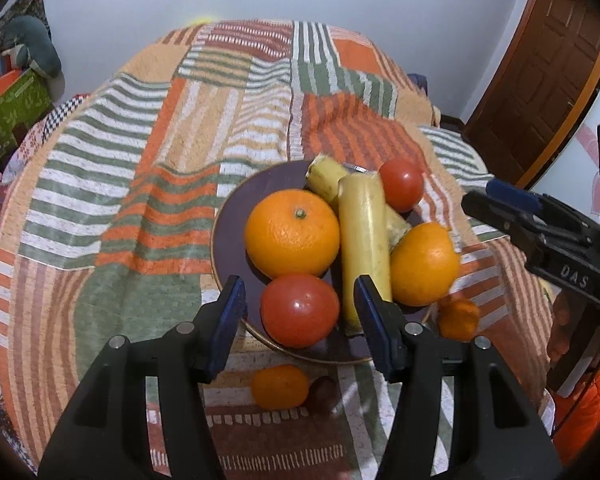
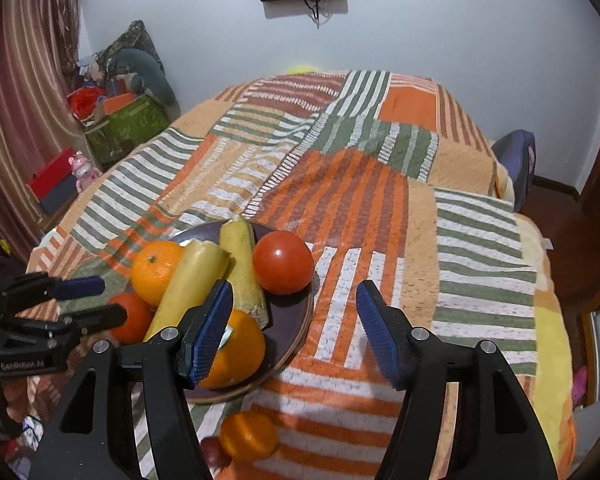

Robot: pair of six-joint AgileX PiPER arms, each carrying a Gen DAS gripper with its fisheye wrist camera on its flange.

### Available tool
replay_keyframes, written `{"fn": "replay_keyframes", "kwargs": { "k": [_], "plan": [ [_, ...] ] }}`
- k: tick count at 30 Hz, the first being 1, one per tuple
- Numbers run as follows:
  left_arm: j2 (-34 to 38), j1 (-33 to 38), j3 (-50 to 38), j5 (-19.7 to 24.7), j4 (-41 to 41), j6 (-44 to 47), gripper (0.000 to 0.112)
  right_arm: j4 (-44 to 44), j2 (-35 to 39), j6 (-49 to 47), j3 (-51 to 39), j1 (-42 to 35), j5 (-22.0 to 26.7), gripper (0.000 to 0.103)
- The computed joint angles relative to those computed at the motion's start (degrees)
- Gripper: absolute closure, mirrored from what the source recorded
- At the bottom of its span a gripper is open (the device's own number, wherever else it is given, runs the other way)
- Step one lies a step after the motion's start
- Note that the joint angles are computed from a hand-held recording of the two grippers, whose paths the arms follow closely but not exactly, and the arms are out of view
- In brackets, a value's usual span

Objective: Organize fruits
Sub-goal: 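Lower the tomatoes onto the plate and open both tools, then grasp a small orange with the right tool while the left tool grasps another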

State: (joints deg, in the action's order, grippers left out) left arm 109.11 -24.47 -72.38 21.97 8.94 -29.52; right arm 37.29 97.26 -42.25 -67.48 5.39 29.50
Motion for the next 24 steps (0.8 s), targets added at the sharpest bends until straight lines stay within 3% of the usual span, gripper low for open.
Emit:
{"fn": "replay_keyframes", "kwargs": {
  "k": [11,18,21,24],
  "plan": [
    [-7.2,-2.3,6.7,0.4,9.4,-9.4,0.056,-2.2,-7.2,0.0,8.0,0.5,0.5,0.042],
    [-8.7,-1.7,11.6,0.2,9.7,-10.9,0.056,0.2,-7.3,-0.5,12.5,0.7,0.9,0.043],
    [-8.7,-1.9,13.5,0.2,15.1,-16.9,0.056,-0.1,-6.8,0.3,13.4,0.8,0.4,0.049],
    [-8.1,-1.0,14.7,-0.6,13.0,-15.5,0.056,-0.8,-6.2,1.3,13.4,1.0,0.7,0.055]
  ]
}}
